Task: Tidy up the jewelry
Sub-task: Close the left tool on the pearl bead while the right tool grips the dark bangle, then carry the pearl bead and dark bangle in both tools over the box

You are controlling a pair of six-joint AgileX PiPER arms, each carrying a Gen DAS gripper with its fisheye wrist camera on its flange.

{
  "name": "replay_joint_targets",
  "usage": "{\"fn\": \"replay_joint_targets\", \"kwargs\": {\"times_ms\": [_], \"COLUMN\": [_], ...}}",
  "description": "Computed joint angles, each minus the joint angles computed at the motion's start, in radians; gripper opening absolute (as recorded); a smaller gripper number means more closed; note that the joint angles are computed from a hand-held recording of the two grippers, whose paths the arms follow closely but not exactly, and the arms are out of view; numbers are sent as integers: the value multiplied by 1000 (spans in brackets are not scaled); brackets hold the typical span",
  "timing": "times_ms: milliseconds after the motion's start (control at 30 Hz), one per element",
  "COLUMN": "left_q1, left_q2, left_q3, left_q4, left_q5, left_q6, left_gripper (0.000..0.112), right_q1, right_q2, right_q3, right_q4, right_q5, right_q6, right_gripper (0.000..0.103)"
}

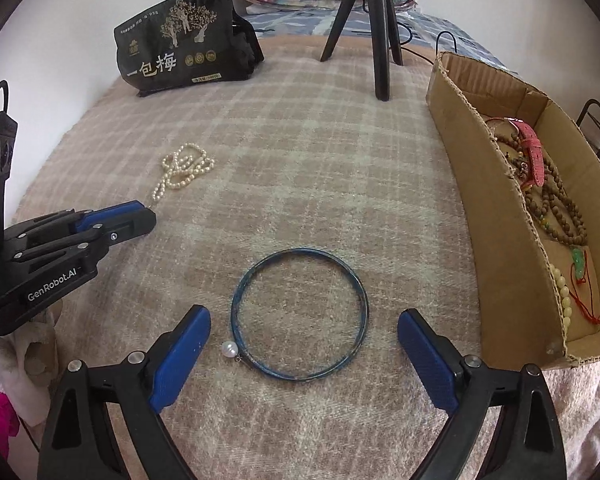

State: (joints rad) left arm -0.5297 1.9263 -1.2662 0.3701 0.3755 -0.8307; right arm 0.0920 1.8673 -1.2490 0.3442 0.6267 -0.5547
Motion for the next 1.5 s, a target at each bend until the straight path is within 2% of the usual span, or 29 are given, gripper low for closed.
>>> {"fn": "replay_joint_targets", "kwargs": {"times_ms": [133,200,267,533,700,1033,1500], "left_q1": [0,-2,-3,-7,-16,-44,-118], "left_q2": [0,-1,-1,-11,-33,-93,-141], "left_q3": [1,4,6,14,32,68,15], "left_q4": [5,18,30,53,88,175,205], "left_q5": [-3,-5,-7,-5,4,34,115], "left_q6": [-3,-15,-28,-57,-91,-176,-189], "left_gripper": [7,6,6,6,6,6,6], "right_q1": [20,23,22,13,-13,-28,-145], "right_q2": [17,18,22,6,-6,-64,-200], "right_q3": [-20,-26,-35,-9,-10,17,36], "right_q4": [-60,-71,-60,-25,59,130,267], "right_q5": [3,9,21,-1,24,38,149], "right_q6": [48,56,53,31,-33,-91,-221], "right_gripper": [88,79,74,74,74,74,74]}}
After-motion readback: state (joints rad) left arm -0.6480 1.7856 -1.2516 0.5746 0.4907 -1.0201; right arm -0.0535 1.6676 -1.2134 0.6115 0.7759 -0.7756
